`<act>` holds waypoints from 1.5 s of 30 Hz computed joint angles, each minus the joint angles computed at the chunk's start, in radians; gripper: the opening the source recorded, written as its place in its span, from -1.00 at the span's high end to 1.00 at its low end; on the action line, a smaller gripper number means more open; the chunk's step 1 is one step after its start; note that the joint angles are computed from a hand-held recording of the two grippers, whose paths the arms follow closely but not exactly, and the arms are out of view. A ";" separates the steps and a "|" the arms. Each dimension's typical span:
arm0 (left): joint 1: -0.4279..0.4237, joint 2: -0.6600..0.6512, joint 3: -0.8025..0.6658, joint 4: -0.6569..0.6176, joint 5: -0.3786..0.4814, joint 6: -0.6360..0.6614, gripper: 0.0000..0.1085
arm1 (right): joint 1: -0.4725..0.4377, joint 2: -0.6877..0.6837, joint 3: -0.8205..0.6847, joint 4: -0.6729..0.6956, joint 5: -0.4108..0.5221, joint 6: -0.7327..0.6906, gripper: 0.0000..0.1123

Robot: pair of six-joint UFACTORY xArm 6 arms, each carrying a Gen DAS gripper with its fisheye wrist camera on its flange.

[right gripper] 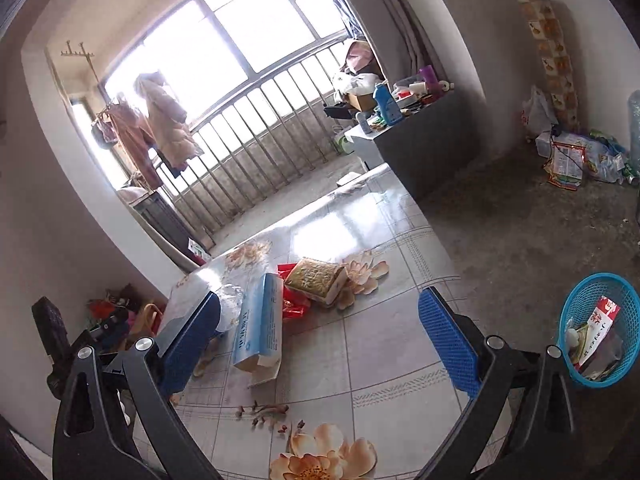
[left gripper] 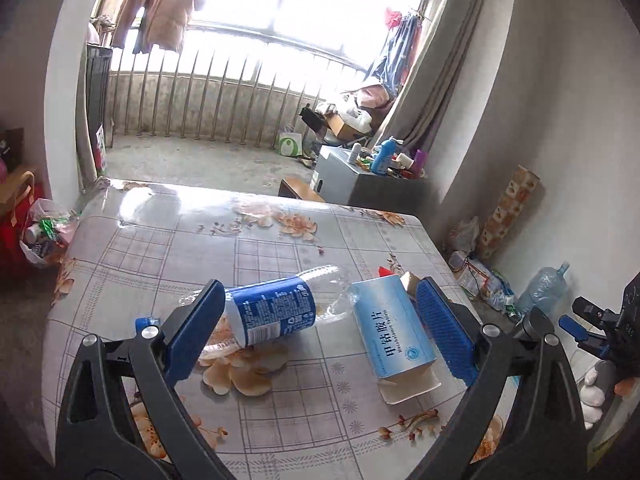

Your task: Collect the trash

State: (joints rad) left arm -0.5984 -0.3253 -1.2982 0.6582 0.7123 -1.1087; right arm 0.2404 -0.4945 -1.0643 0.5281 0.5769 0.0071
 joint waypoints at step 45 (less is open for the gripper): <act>0.228 -0.073 0.304 -1.054 -0.030 0.690 0.49 | 0.338 0.711 -0.689 0.098 0.428 0.082 -0.03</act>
